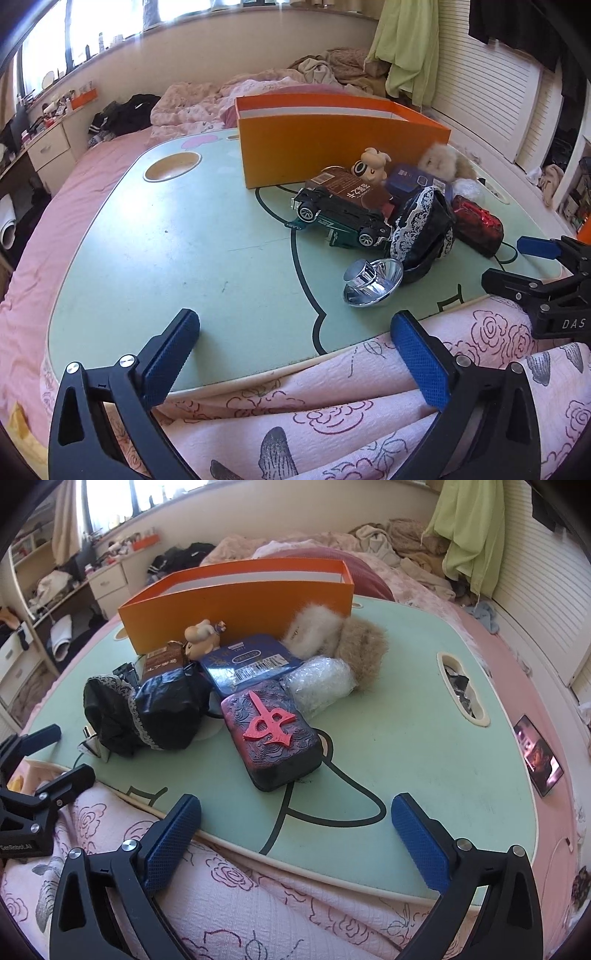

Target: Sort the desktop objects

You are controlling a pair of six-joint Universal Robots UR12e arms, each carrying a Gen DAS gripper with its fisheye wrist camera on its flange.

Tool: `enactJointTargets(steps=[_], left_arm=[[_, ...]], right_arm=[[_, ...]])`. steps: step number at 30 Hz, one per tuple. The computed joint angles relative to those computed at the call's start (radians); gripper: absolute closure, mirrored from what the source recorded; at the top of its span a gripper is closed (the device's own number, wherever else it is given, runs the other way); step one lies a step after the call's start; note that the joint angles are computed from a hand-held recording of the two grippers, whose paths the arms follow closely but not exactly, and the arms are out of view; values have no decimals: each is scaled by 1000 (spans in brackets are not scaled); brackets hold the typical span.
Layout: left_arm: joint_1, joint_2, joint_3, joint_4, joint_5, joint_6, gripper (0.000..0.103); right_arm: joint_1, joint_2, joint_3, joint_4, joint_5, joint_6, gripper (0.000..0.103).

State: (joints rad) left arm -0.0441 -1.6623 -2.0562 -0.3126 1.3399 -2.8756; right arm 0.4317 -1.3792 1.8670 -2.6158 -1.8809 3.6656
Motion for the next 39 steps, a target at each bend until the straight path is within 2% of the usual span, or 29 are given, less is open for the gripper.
enactJointTargets(steps=[39], left_arm=[[4,3,-1,-3,-14,9,0]], right_arm=[[3,-2,6,-5,-1,2,0]])
